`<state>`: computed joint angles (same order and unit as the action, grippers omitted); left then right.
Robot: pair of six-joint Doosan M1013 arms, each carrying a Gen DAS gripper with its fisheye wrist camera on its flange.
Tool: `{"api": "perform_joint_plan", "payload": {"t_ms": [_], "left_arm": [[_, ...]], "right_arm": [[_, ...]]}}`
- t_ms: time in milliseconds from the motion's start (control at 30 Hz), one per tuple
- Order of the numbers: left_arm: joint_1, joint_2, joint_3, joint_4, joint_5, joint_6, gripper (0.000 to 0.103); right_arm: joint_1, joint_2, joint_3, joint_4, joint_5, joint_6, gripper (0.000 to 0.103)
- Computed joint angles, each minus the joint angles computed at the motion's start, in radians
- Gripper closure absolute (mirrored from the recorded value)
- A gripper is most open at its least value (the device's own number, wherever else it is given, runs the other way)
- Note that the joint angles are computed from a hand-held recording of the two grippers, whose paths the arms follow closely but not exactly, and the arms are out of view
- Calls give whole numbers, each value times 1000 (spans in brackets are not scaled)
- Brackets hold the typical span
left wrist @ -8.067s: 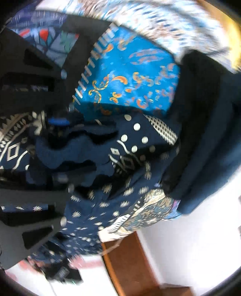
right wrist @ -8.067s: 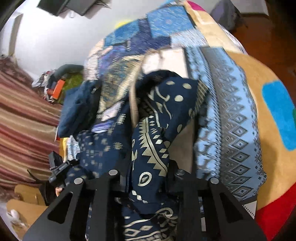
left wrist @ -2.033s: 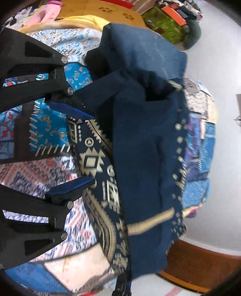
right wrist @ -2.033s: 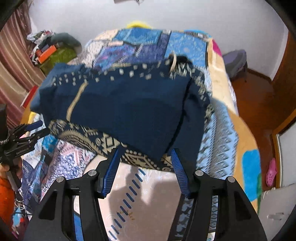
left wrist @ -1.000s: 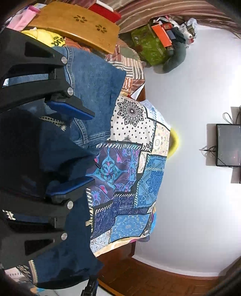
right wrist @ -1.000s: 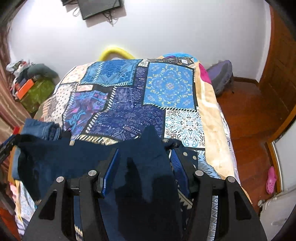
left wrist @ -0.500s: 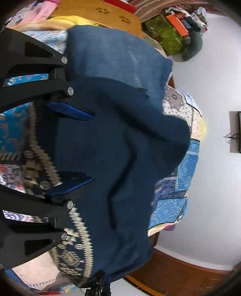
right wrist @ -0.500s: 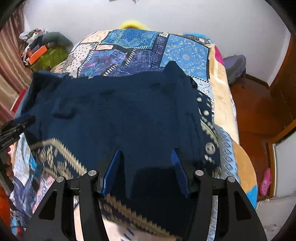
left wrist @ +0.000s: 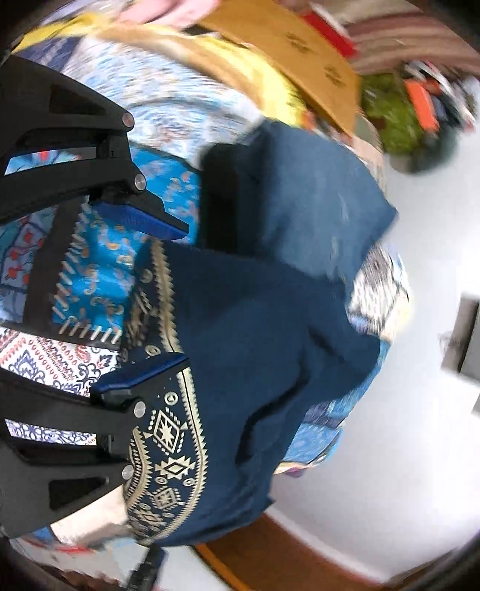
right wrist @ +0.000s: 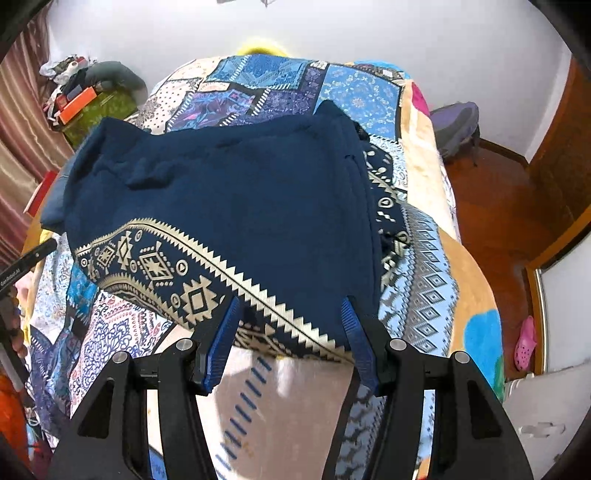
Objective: Fold large clothes
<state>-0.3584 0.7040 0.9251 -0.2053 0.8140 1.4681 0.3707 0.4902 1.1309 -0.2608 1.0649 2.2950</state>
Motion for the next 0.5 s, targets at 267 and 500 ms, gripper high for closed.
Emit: {"api": "perform_joint_plan", "payload": {"t_ms": [267, 500], "left_arm": [[55, 25, 63, -392, 2, 8, 40], [75, 89, 46, -641, 6, 37, 36]], "right_arm": [[5, -18, 16, 0, -52, 39, 50], [3, 5, -6, 23, -47, 28, 50]]}}
